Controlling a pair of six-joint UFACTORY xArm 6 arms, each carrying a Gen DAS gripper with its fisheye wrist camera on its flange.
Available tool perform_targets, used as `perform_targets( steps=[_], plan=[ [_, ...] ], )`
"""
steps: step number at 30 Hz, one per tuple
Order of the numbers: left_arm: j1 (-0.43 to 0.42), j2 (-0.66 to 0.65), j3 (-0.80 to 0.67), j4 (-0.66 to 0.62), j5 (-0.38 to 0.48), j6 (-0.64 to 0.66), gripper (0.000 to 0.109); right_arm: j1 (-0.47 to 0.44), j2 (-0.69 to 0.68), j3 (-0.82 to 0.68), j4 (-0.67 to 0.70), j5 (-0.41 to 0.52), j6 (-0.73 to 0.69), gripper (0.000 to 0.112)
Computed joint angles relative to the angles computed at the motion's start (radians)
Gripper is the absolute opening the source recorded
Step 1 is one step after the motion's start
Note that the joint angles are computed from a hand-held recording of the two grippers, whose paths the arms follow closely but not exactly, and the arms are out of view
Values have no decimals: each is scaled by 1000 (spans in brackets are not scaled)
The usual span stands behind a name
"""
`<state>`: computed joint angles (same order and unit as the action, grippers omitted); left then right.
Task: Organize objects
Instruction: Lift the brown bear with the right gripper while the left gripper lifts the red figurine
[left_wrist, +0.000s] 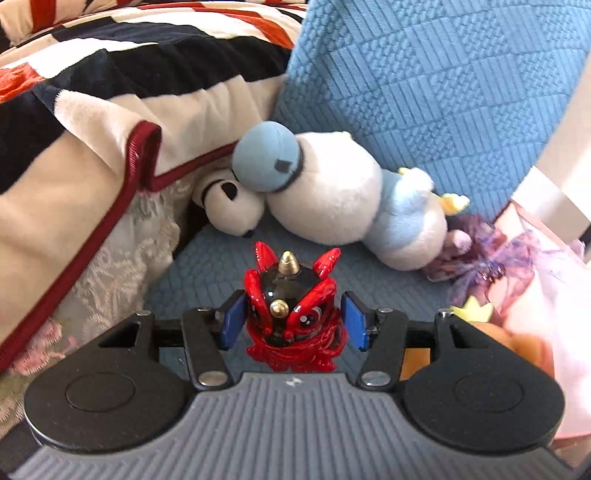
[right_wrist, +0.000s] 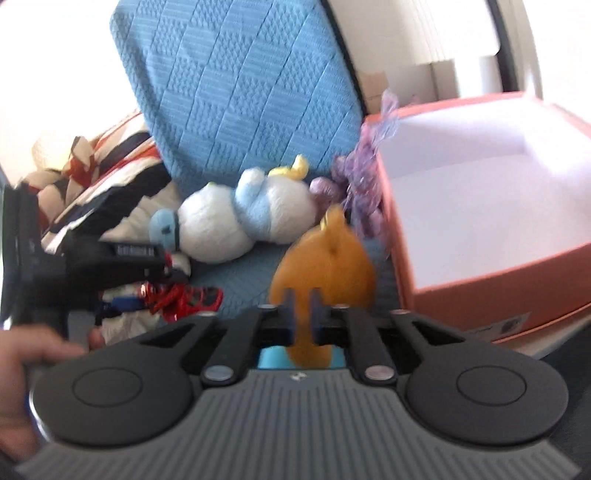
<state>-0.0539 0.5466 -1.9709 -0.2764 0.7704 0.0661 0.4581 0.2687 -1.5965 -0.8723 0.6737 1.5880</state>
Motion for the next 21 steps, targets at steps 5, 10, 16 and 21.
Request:
perform_targets(
  steps=[5, 10, 16, 21],
  plan=[
    [6, -38, 66, -57, -10, 73, 62, 11, 25, -42, 70, 74, -73, 7],
    [16, -65, 105, -99, -11, 112, 62, 38, 0, -25, 106, 161, -83, 12],
    [15, -64, 104, -128, 5, 140, 62, 51, -30, 16, 102, 178, -53, 53],
    [14, -63, 105, -124, 12, 145, 62, 36, -32, 39, 160, 152, -15, 68]
  ],
)
